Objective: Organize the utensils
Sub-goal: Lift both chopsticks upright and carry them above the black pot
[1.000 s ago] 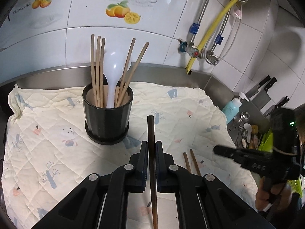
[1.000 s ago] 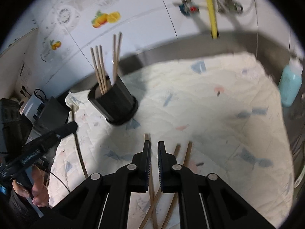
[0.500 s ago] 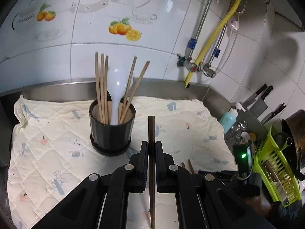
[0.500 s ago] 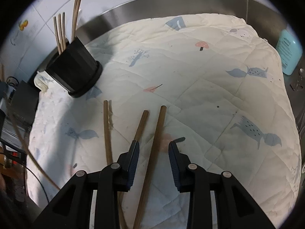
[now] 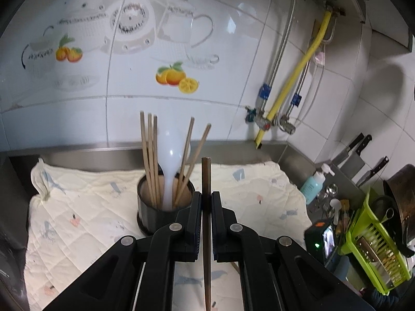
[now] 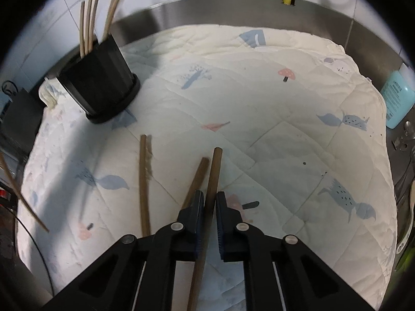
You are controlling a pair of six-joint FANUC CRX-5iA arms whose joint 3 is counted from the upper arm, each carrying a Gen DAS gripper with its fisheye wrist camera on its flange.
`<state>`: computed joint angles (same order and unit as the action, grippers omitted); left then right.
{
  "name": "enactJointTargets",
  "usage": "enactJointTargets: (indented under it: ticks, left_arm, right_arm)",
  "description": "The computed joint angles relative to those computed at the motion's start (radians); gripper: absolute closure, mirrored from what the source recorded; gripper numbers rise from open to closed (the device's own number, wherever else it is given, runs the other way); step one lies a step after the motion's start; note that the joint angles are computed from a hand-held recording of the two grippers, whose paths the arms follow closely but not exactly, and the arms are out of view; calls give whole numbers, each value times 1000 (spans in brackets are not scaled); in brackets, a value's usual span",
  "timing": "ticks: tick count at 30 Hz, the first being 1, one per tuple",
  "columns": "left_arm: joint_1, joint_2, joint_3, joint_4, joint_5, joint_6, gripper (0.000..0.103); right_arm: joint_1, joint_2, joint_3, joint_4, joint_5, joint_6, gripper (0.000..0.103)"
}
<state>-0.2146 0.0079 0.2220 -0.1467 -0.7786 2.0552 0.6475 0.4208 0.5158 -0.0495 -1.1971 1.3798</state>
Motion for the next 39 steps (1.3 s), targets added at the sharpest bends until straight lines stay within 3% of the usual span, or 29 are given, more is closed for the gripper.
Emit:
enactJointTargets:
  ticks: [17, 33, 39]
  left_arm:
    - [76, 35, 155, -90, 46, 17, 97]
    - [152, 121, 165, -108, 231, 31, 97]
    - [219, 106, 92, 44, 308, -22, 97]
  right_arm:
    - [4, -88, 67, -56, 172, 27, 93]
    - [54, -46, 195, 10, 274, -16, 93]
    - [74, 14, 301, 23, 291, -9, 93]
